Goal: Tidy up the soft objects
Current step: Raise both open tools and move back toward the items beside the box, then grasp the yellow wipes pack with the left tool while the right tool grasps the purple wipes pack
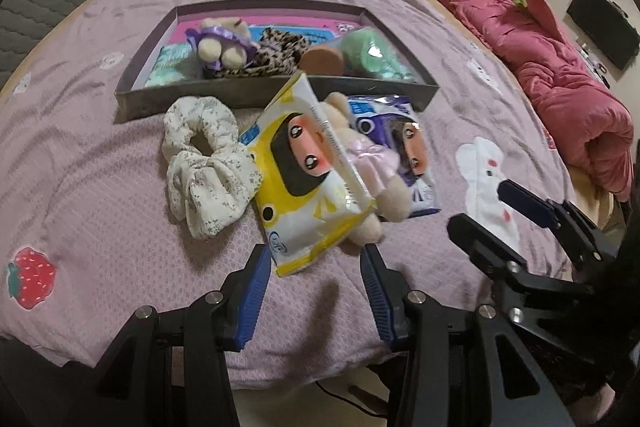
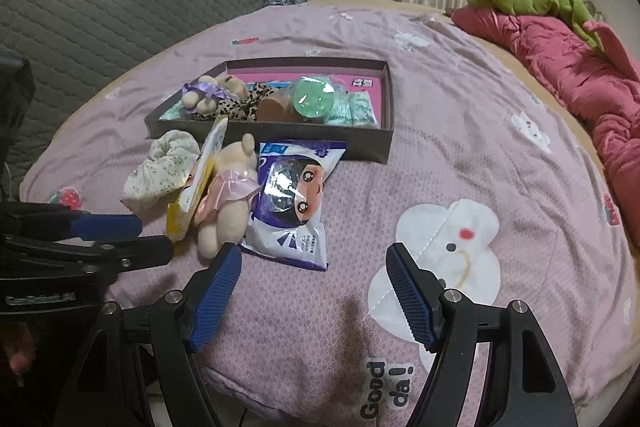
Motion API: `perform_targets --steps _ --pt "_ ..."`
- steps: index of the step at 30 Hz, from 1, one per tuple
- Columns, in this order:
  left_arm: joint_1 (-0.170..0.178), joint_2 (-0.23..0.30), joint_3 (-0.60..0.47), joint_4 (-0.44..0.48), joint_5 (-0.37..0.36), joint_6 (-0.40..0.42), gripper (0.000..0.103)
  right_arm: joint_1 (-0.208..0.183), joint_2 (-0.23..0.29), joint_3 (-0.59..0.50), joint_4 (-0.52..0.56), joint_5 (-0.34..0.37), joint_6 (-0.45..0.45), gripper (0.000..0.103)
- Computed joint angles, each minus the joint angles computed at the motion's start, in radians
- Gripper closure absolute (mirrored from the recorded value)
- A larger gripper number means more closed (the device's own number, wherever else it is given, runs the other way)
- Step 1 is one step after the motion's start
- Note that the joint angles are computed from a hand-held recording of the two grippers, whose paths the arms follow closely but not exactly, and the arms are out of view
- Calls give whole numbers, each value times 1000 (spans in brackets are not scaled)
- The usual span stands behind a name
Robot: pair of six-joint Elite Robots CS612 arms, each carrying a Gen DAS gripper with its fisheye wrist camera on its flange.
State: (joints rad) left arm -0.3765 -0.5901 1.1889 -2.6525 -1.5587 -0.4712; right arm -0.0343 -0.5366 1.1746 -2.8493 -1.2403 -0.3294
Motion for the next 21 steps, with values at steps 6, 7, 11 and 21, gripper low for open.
perform_targets --steps 6,7,11,21 --pt "4 16 -14 -46 9 11 57 2 14 -24 35 3 -2 27" --pt "7 19 -16 -52 -2 5 57 3 17 -29 40 3 -3 27" --pt "19 26 -23 -54 -45 -26 57 6 24 -39 46 3 -9 27" --pt "42 36 -78 -72 -165 -87 57 5 37 -62 55 14 17 27"
